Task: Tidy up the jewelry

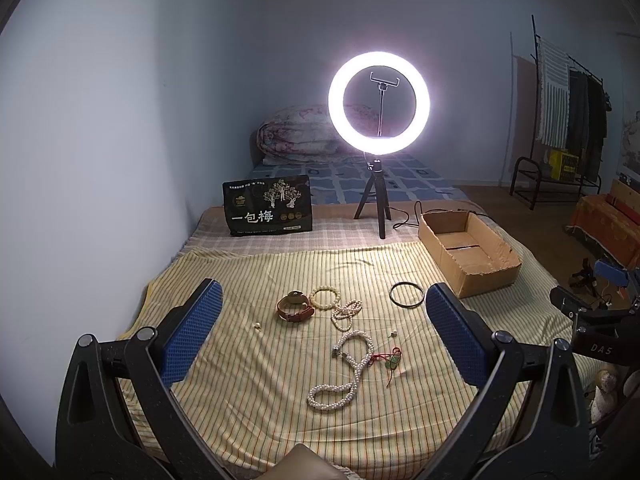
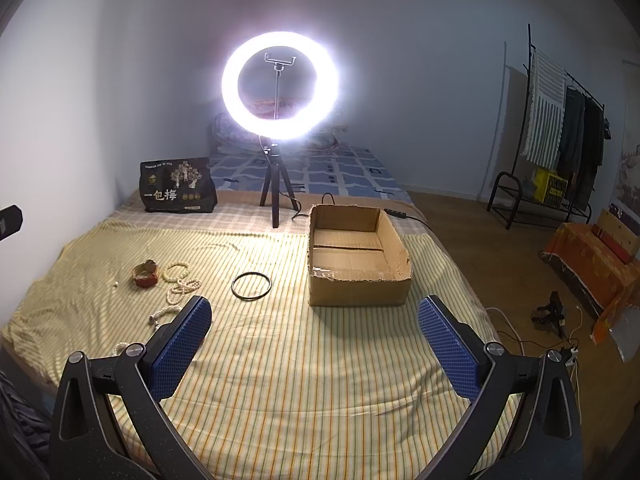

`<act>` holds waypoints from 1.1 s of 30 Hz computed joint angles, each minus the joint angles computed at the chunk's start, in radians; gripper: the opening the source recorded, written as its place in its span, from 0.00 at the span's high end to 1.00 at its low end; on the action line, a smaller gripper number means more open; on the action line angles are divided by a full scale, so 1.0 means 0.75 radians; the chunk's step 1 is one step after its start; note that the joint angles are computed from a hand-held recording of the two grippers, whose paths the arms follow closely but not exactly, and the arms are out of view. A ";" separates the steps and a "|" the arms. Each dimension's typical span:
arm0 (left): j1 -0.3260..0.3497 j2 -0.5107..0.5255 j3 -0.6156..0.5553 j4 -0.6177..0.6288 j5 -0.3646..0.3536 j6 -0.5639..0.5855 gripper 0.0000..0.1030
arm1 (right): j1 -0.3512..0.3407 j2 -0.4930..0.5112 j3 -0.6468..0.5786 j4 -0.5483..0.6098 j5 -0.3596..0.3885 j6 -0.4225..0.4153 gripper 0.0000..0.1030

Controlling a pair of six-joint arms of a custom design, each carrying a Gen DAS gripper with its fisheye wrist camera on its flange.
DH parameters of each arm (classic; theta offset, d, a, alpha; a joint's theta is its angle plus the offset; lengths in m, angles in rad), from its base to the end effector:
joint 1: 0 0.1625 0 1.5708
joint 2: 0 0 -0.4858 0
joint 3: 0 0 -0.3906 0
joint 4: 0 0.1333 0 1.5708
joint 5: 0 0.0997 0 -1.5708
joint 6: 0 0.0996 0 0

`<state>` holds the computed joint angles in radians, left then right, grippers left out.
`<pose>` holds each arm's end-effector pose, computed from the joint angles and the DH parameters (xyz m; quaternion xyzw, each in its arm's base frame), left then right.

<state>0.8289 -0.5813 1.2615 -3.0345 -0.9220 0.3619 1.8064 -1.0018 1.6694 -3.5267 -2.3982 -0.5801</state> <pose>-0.4225 -0.7473 0.1977 0.3557 0.8098 -0.4110 0.2209 0.2126 -0.6288 0.4069 0.0688 -0.7679 0.4866 0.4109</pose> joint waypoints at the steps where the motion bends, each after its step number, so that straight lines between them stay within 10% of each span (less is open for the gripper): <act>1: 0.001 0.000 -0.002 0.003 -0.002 -0.002 0.00 | 0.001 0.000 0.000 0.000 -0.001 0.001 0.01; 33: 0.022 0.027 -0.042 0.063 0.003 -0.019 0.00 | -0.008 0.002 -0.011 0.064 -0.006 0.055 0.01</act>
